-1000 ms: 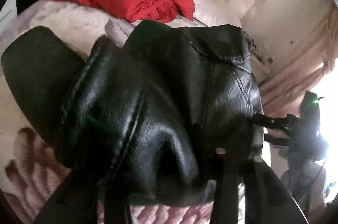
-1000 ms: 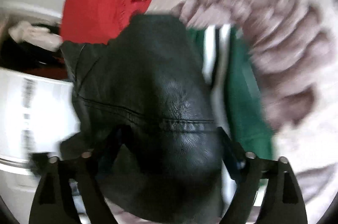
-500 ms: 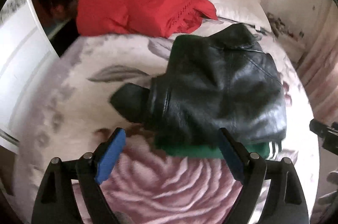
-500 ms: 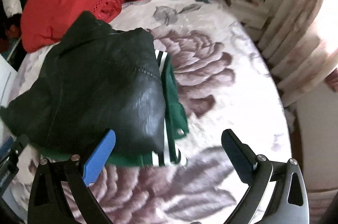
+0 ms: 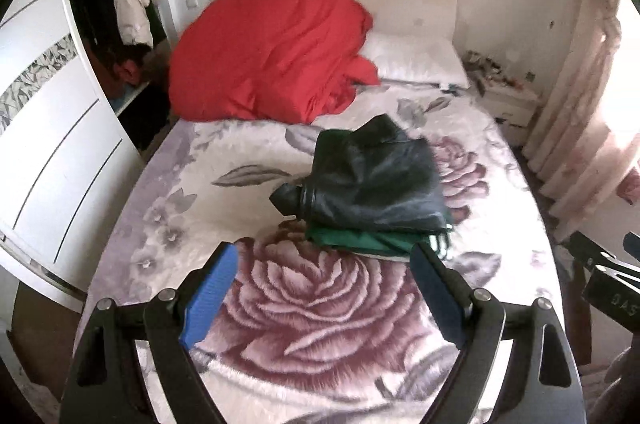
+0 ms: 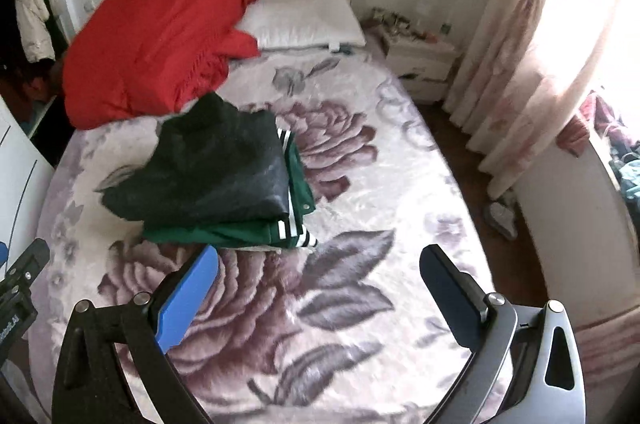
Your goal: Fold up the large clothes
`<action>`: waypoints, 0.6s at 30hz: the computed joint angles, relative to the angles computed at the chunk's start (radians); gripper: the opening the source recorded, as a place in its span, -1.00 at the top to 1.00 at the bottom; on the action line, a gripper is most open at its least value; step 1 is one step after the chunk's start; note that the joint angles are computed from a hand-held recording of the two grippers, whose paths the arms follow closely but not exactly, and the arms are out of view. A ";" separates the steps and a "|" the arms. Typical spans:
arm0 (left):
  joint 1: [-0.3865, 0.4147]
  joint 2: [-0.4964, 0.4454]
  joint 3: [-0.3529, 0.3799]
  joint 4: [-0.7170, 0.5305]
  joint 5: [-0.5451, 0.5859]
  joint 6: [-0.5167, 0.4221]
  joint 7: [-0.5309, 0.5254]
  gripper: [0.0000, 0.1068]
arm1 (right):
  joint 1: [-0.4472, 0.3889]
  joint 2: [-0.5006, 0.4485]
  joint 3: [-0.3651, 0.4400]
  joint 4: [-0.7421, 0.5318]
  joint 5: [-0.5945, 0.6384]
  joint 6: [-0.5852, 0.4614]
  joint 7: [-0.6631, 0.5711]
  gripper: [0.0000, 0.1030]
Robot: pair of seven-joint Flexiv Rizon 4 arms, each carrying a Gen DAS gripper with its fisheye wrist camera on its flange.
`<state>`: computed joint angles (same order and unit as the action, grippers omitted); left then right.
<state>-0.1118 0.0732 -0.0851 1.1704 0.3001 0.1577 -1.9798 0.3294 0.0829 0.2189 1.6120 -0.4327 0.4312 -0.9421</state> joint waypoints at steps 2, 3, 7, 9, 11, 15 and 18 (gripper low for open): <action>-0.008 0.030 -0.019 -0.036 0.019 -0.057 0.003 -0.65 | 0.008 0.059 0.019 -0.010 0.004 -0.055 -0.008 -0.98; -0.010 0.045 -0.027 -0.051 0.020 -0.080 0.008 -0.65 | 0.012 0.092 0.031 -0.016 0.005 -0.082 -0.016 -0.98; -0.008 0.089 -0.073 -0.116 0.050 -0.188 0.015 -0.65 | 0.014 0.190 0.075 -0.043 -0.005 -0.167 -0.027 -0.98; -0.002 0.104 -0.097 -0.146 0.065 -0.238 0.011 -0.65 | 0.015 0.229 0.092 -0.071 0.010 -0.214 -0.037 -0.98; 0.003 0.123 -0.113 -0.162 0.067 -0.265 0.005 -0.65 | 0.010 0.256 0.108 -0.094 0.016 -0.249 -0.042 -0.98; 0.022 0.152 -0.166 -0.210 0.089 -0.318 -0.004 -0.65 | 0.002 0.310 0.142 -0.146 0.026 -0.320 -0.062 -0.98; 0.042 0.158 -0.200 -0.247 0.091 -0.358 -0.014 -0.65 | -0.008 0.340 0.160 -0.180 0.044 -0.366 -0.072 -0.98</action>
<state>-0.0699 0.2314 -0.2848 0.9235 0.3915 -0.2000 -1.9942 0.3219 0.4231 0.3790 1.4320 -0.3890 0.0650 -1.0142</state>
